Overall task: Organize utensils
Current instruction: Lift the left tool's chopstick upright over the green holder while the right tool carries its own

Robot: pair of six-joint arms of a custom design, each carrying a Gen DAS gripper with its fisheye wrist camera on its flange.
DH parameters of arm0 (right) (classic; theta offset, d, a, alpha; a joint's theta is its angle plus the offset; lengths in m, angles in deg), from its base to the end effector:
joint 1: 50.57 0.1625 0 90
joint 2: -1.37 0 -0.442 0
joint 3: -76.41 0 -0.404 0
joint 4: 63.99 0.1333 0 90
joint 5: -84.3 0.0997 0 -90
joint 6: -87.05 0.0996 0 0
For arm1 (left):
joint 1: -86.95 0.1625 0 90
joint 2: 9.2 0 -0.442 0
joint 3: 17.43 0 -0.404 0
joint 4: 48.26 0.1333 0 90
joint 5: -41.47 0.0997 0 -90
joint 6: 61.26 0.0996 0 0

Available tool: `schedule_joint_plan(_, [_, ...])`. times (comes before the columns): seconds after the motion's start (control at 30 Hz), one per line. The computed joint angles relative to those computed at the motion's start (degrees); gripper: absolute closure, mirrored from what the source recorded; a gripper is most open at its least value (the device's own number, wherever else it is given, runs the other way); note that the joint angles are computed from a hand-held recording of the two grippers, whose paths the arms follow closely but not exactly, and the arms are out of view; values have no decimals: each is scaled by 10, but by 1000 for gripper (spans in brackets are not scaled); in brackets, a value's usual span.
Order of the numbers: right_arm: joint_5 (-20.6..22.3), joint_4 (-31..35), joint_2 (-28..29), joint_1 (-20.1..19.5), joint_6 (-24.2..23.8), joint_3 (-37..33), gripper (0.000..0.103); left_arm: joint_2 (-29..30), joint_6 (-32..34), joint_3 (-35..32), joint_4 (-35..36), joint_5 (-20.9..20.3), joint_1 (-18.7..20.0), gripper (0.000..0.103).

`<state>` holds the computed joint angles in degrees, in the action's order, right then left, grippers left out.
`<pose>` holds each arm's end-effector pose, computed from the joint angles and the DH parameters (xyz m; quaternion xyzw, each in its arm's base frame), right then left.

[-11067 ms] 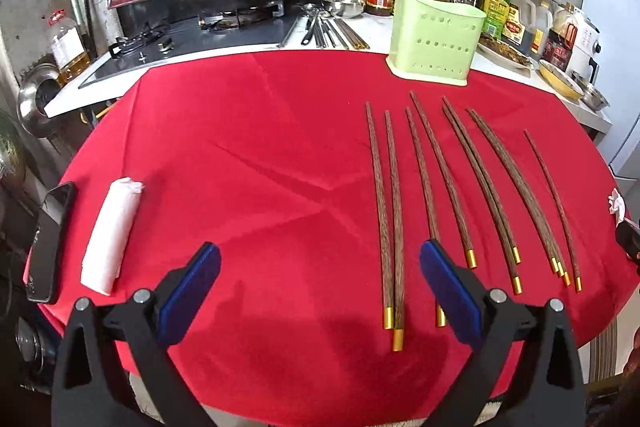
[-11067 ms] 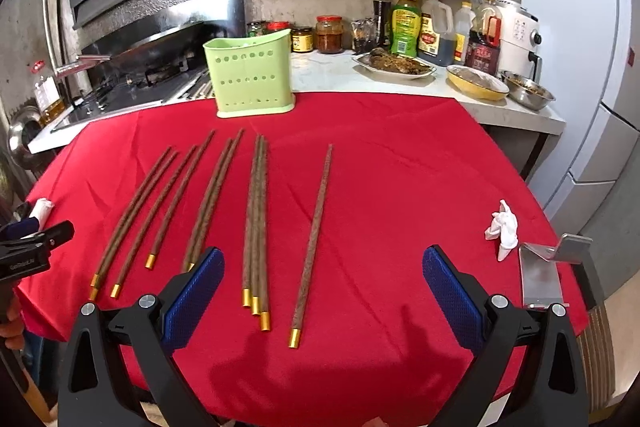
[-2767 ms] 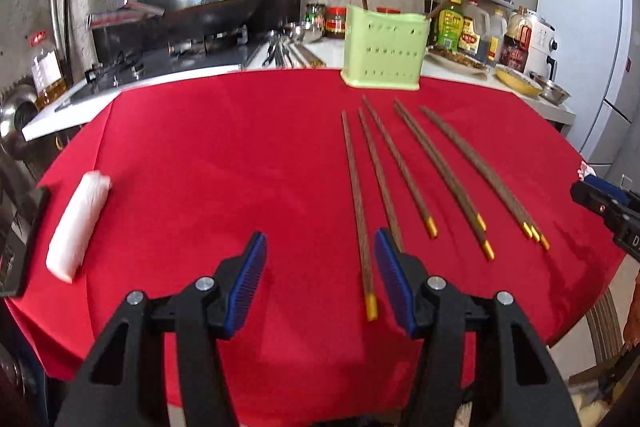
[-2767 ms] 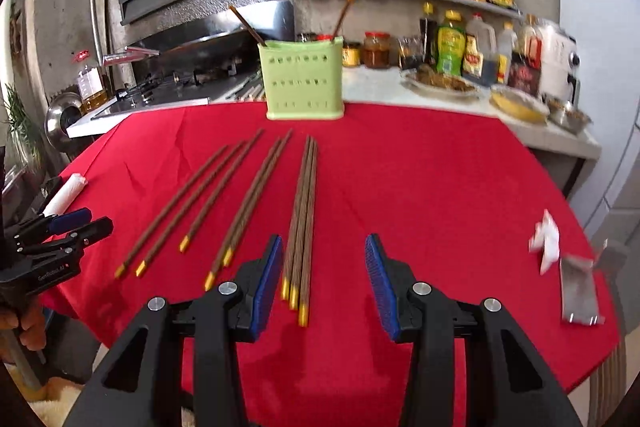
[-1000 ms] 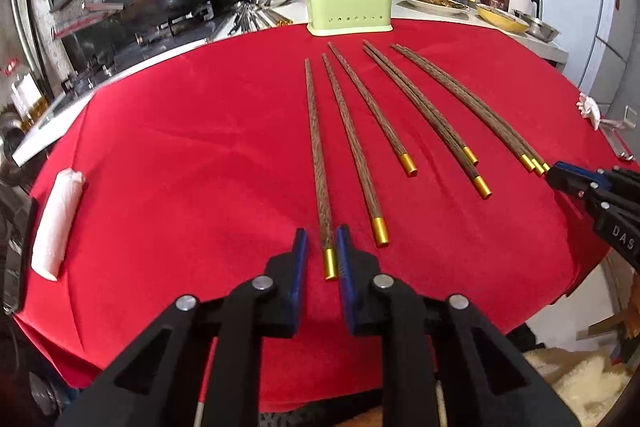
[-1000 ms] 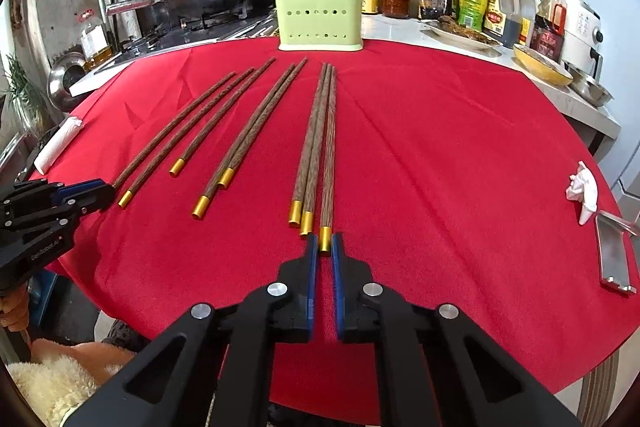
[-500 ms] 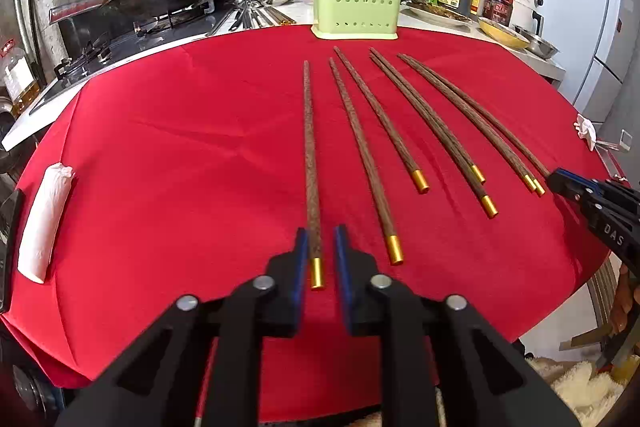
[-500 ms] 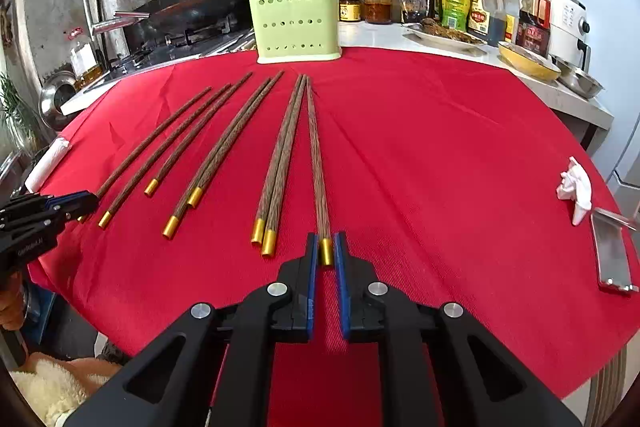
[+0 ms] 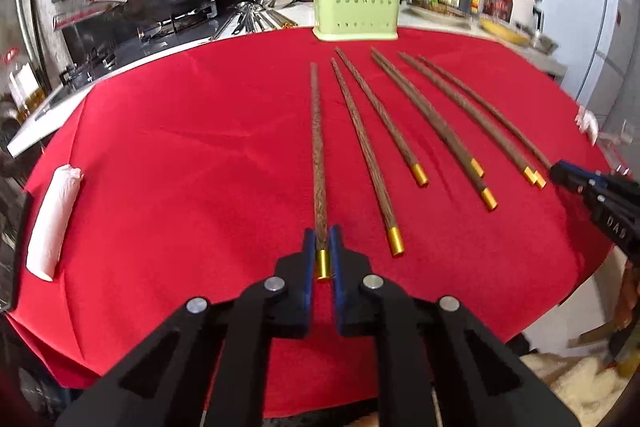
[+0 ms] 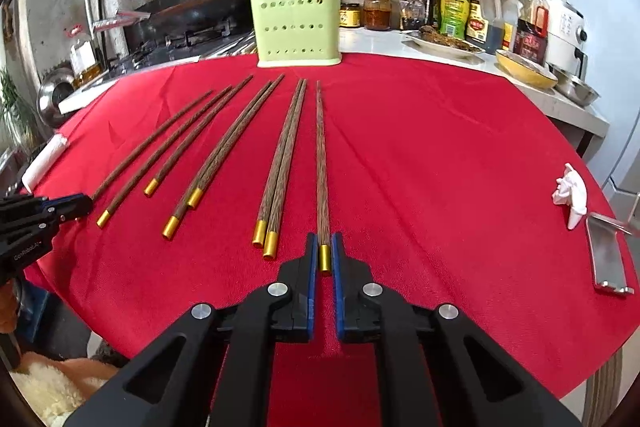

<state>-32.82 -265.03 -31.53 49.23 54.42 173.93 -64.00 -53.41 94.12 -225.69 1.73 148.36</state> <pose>0.2019 -0.6524 0.0487 0.2372 -0.8663 0.3329 0.2870 -0.1002 -0.6225 0.1819 0.1663 0.8644 -0.3093 0.3597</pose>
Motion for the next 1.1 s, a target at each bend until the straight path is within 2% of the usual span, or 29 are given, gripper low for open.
schedule_joint_plan(0.13, [6,-8,-17,11,3,9,96,-15,24,5,-40,-18,-8,96])
schedule_joint_plan(0.3, [16,-34,-37,27,0,20,96,-27,70,6,-94,-14,-27,96])
schedule_joint_plan(0.53, [39,-96,-63,49,-22,32,96,-39,163,2,-199,-19,-63,96])
schedule_joint_plan(0.7, [51,-117,-75,62,-38,26,96,-41,226,-11,-259,-26,-83,96])
schedule_joint_plan(0.83, [54,-120,-80,71,-51,13,96,-33,263,-34,-282,-26,-87,96])
schedule_joint_plan(1.1, [47,-101,-65,74,-64,-38,96,-14,283,-68,-295,-34,-73,96])
